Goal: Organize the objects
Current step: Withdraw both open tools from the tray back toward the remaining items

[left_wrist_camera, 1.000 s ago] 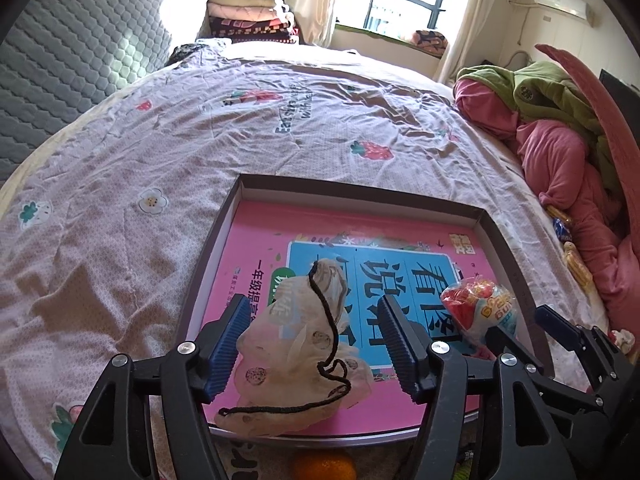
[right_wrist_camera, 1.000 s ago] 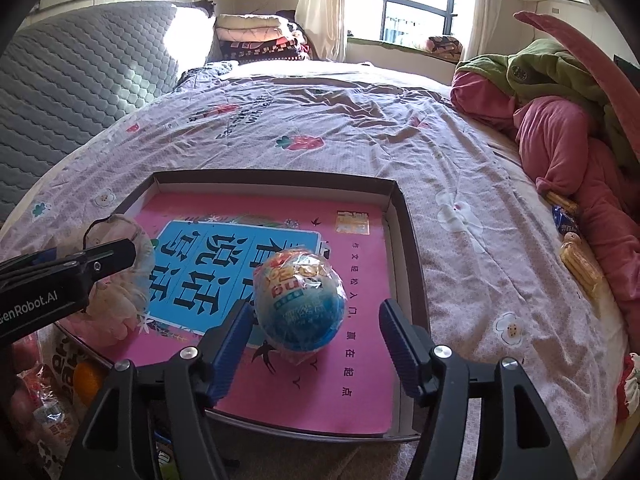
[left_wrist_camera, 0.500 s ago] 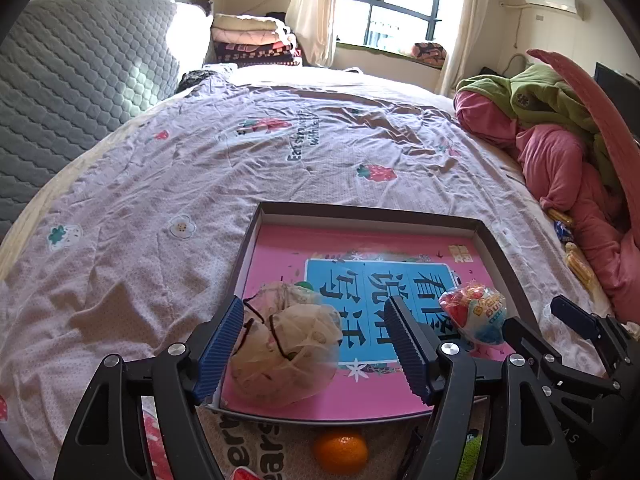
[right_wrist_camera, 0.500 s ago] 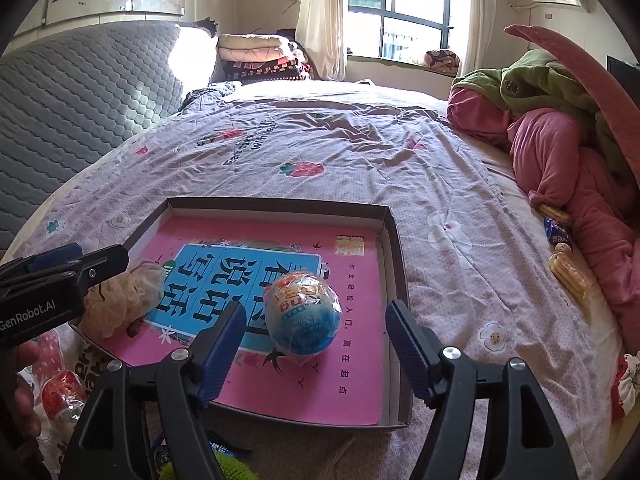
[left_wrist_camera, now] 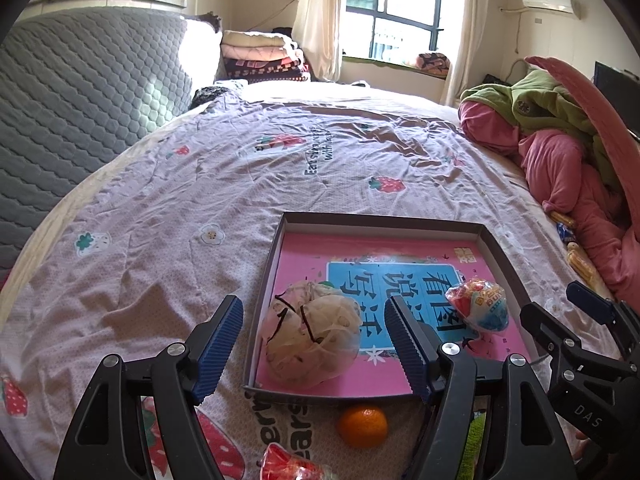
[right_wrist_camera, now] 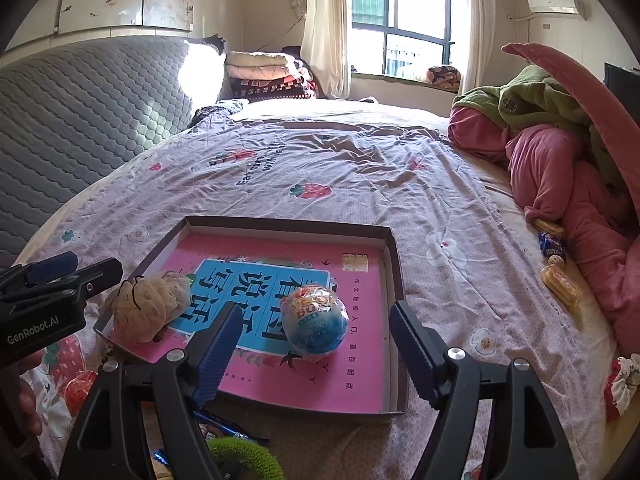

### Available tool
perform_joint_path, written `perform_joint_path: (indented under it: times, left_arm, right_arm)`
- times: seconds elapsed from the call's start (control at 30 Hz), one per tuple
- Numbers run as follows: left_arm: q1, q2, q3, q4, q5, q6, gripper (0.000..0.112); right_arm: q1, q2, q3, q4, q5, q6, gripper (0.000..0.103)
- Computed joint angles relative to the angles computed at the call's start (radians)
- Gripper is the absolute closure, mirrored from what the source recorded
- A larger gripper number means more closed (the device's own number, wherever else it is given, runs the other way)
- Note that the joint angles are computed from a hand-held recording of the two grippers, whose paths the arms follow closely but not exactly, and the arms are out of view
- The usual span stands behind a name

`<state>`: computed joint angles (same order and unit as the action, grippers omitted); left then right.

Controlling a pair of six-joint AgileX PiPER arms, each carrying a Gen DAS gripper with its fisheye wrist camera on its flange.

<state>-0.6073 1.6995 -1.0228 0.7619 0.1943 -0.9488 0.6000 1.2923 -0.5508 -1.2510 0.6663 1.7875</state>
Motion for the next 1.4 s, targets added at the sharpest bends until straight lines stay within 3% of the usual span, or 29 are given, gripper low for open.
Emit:
perform_joint_path:
  times: [0.53,1.4]
  left_arm:
    - [-0.032,-0.136,0.141,0.355,0.035,-0.342,0.037]
    - [-0.084,-0.223,0.305,0.612,0.090,-0.632,0.037]
  right_arm:
    - [0.226,-0.064,-0.028,0.040,0.201,0.026,0.023]
    - [0.423,-0.113,0.016,0.117,0.383,0.077,0.020]
